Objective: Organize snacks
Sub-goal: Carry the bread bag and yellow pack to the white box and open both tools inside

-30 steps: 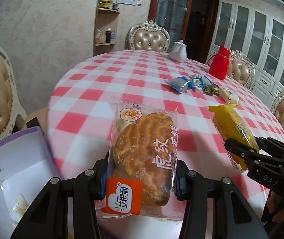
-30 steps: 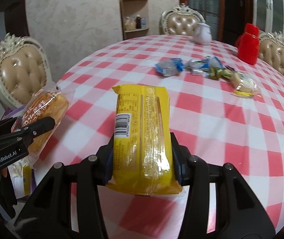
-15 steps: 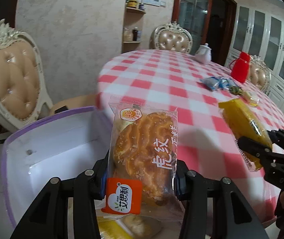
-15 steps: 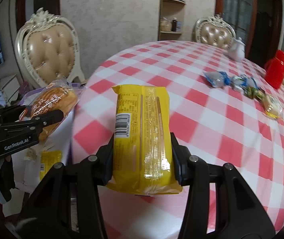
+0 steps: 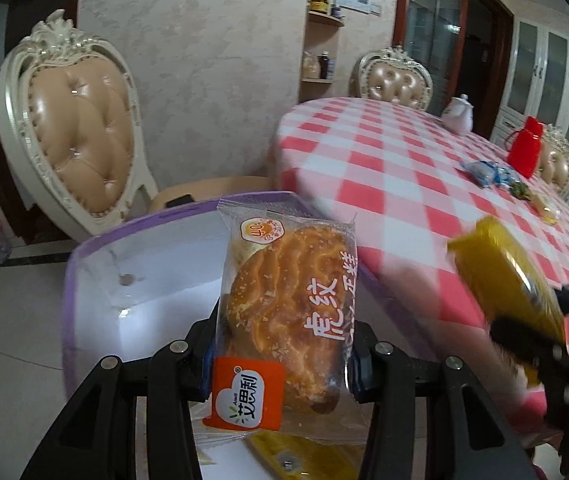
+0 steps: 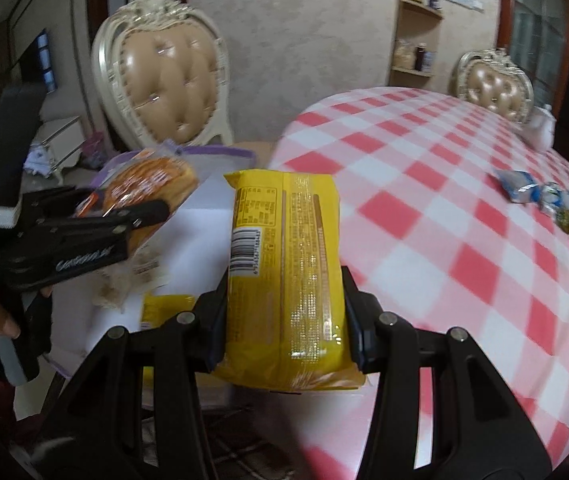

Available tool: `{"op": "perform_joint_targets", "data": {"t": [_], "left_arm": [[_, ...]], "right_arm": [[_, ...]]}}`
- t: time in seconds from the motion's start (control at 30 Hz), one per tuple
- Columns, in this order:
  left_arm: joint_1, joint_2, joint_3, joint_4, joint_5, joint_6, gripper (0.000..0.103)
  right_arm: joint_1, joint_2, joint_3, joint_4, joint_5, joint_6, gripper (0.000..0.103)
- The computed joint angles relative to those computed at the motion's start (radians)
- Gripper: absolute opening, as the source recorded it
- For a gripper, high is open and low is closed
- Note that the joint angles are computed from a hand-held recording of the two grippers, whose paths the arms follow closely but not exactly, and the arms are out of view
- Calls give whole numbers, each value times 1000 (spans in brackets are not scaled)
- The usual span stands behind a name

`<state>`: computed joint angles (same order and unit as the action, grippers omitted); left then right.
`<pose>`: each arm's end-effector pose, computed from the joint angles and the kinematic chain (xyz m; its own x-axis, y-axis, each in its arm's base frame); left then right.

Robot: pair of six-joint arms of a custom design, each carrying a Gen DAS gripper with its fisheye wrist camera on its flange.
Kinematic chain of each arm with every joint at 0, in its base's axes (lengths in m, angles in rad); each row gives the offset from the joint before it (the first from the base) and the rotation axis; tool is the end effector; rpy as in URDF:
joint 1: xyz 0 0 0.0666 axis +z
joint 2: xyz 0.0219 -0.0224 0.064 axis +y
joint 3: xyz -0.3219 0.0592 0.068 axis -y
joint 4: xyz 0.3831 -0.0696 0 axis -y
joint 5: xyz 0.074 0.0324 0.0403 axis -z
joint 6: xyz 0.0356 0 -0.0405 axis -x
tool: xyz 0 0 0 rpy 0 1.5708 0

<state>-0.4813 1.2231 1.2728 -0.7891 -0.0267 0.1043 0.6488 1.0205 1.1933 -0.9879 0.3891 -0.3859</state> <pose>0.3899 -0.2030 0.4014 -0.6404 0.2170 -0.7367 0.3807 0.9228 -0.0590 0.2969 0.2077 0.4284 -0.6697 -0.0708 -0.7393 -0.1076 0.9942 0.0023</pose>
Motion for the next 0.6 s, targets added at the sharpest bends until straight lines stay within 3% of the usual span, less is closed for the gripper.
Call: {"op": "perform_joint_targets", "data": {"t": [0.37, 0.5, 0.57, 0.6], "left_arm": [[83, 13, 5, -12, -89, -6, 49], [97, 17, 17, -27, -109, 11, 51], [94, 7, 15, -14, -130, 16, 63], [92, 1, 10, -3, -137, 18, 68]], "right_arm": [[80, 114, 59, 49, -54, 80, 48], [69, 98, 52, 50, -62, 93, 48], [41, 58, 36, 48, -53, 72, 53], [24, 37, 28, 49, -52, 57, 61]]}}
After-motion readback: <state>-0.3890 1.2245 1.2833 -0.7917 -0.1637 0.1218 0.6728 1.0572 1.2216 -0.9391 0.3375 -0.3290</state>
